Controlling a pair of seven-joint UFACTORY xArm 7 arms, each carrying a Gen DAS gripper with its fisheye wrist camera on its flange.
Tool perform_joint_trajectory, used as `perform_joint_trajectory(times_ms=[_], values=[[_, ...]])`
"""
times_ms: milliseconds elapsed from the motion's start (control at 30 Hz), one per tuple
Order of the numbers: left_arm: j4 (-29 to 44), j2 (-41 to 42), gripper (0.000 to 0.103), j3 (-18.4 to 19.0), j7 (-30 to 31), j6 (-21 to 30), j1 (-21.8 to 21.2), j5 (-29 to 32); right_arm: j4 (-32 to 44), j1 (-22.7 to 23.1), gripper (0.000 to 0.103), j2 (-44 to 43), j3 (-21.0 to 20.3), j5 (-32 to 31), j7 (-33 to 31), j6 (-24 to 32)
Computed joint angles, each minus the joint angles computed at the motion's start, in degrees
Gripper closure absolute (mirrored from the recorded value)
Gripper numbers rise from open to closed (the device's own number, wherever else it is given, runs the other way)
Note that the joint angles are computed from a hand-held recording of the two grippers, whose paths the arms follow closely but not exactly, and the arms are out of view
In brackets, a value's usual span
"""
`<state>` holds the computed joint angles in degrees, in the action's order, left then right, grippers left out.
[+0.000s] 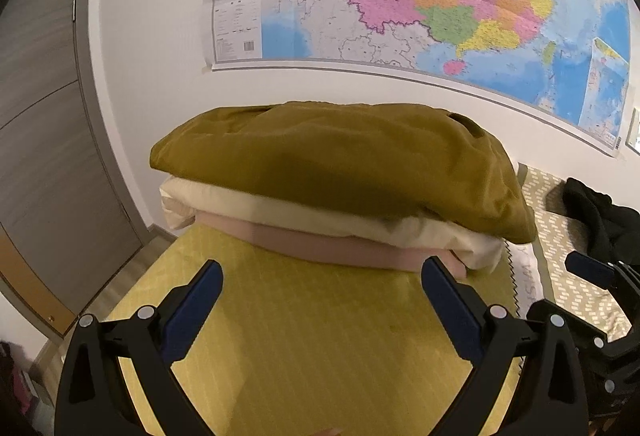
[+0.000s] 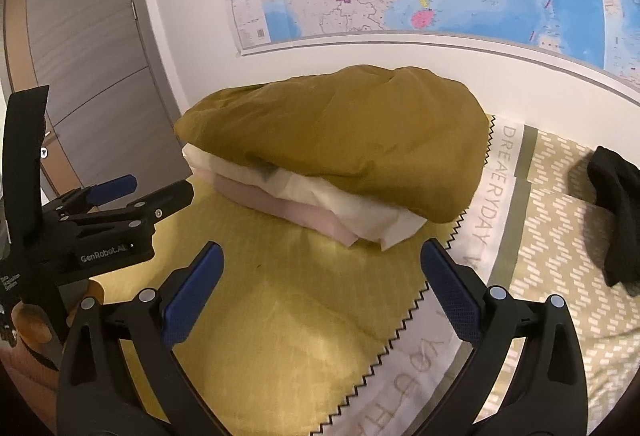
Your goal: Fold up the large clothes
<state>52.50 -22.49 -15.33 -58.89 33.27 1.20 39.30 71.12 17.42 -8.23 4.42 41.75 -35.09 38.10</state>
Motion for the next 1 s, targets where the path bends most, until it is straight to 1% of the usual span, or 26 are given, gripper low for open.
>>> perform_joint_trajectory(times_ms=[67, 200, 400, 1000], values=[[-0.8, -1.0, 0.007, -0.4, -0.2, 0.6, -0.4, -0.1, -1.0, 0.1, 0.006, -1.1, -0.2, 1.0, -0.5, 0.2], [-2.3, -2.8, 0.007, -0.9, -0.2, 0.9, -1.0, -1.0, -3.4, 0.5, 0.006, -3.4, -0.4, 0.8, -0.7, -0.2], [-3.4, -4.7, 0.007, -2.2, -0.7, 1.6, -0.5, -0.9, -5.7, 1.5, 0.006, -5.8, -1.4, 1.1, -0.3, -0.9], [-6.1, -8.2, 0.007, -3.6, -0.2, 2.4, 0.0, -3.0, -9.0, 3.3, 0.006, -9.3, -2.6, -0.1, 1.1, -1.0]])
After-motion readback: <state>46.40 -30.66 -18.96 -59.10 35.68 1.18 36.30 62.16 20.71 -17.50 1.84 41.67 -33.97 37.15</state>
